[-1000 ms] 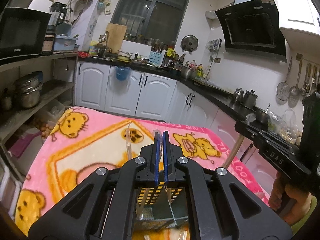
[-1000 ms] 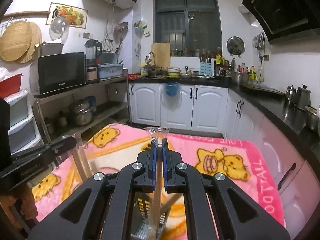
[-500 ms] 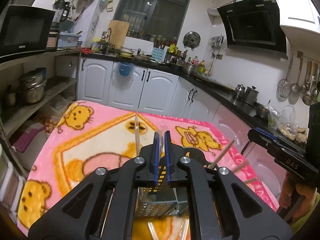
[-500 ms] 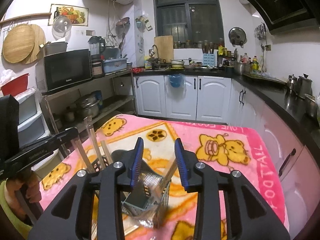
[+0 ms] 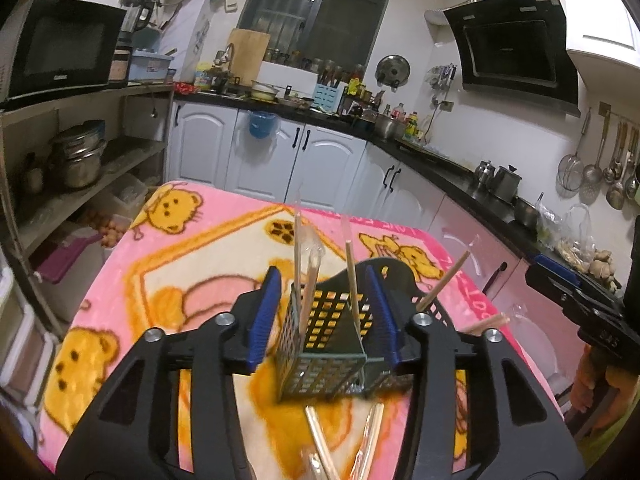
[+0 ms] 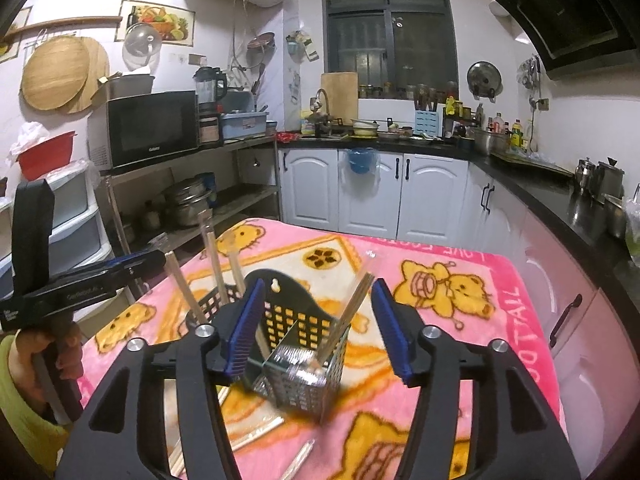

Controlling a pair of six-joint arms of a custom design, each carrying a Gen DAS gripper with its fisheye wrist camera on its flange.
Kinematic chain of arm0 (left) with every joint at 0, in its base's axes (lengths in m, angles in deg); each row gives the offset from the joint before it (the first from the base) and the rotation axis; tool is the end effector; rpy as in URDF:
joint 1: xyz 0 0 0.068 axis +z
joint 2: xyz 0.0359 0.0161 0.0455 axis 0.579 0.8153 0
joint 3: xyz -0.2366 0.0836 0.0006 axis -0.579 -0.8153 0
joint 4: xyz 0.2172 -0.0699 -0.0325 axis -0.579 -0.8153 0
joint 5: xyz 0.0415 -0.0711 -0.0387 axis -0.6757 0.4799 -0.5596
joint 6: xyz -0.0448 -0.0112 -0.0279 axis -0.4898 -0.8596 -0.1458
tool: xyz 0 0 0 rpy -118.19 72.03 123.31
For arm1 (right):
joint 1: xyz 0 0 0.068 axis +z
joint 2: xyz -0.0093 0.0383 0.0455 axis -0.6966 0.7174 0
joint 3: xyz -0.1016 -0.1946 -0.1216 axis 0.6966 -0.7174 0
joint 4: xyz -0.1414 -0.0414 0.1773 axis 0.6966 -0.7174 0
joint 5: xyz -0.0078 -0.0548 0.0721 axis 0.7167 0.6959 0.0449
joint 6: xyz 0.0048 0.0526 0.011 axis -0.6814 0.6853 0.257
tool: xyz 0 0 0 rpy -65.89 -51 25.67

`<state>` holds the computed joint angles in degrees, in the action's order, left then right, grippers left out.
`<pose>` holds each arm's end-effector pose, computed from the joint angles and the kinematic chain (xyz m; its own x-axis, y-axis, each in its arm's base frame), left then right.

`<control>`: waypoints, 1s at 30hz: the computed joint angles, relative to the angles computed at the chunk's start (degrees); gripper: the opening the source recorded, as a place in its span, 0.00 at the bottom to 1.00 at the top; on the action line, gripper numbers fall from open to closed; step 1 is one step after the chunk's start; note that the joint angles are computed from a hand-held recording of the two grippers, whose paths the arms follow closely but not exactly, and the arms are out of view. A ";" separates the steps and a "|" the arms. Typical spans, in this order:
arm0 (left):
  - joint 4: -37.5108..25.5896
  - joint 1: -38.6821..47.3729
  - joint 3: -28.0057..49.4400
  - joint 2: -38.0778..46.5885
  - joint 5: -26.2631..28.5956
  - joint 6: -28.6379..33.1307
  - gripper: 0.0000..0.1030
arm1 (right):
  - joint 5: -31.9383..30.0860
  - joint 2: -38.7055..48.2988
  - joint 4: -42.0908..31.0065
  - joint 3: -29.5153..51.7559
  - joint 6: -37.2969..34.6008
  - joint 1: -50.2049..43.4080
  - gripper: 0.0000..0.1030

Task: Organize utensils
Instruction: 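Withdraw both open tools and move them down to the wrapped chopsticks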

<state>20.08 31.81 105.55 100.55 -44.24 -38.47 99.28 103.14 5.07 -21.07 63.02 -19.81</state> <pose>0.3707 -0.0440 0.2843 -0.5015 0.0474 -0.8639 0.5596 0.7793 -0.2821 0.2466 0.0956 0.3045 -0.4072 0.0265 -0.9129 0.0447 0.9990 0.0091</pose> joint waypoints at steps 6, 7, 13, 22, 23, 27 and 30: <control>-0.64 1.73 -3.23 -2.84 1.24 1.10 0.54 | 2.93 -2.75 0.23 -3.27 0.70 4.06 0.60; -0.67 1.97 -3.67 -3.19 1.49 1.28 0.57 | 3.26 -3.08 0.22 -3.73 0.91 4.55 0.61; -0.69 3.17 -7.70 -6.03 2.31 3.15 0.72 | 5.04 -4.20 0.15 -5.59 2.07 7.28 0.66; -1.25 4.15 -12.35 -8.76 2.67 5.81 0.81 | 6.79 -5.50 0.19 -8.72 4.04 10.20 0.67; -1.16 4.28 -12.87 -9.00 2.56 6.09 0.81 | 6.87 -5.37 0.41 -9.12 4.25 10.45 0.67; -0.30 4.60 -15.34 -10.06 2.29 6.72 0.82 | 7.19 -5.03 0.74 -10.36 5.06 11.35 0.67; -0.23 4.85 -16.19 -10.45 2.34 6.99 0.84 | 6.78 -4.56 1.20 -11.46 5.60 11.70 0.67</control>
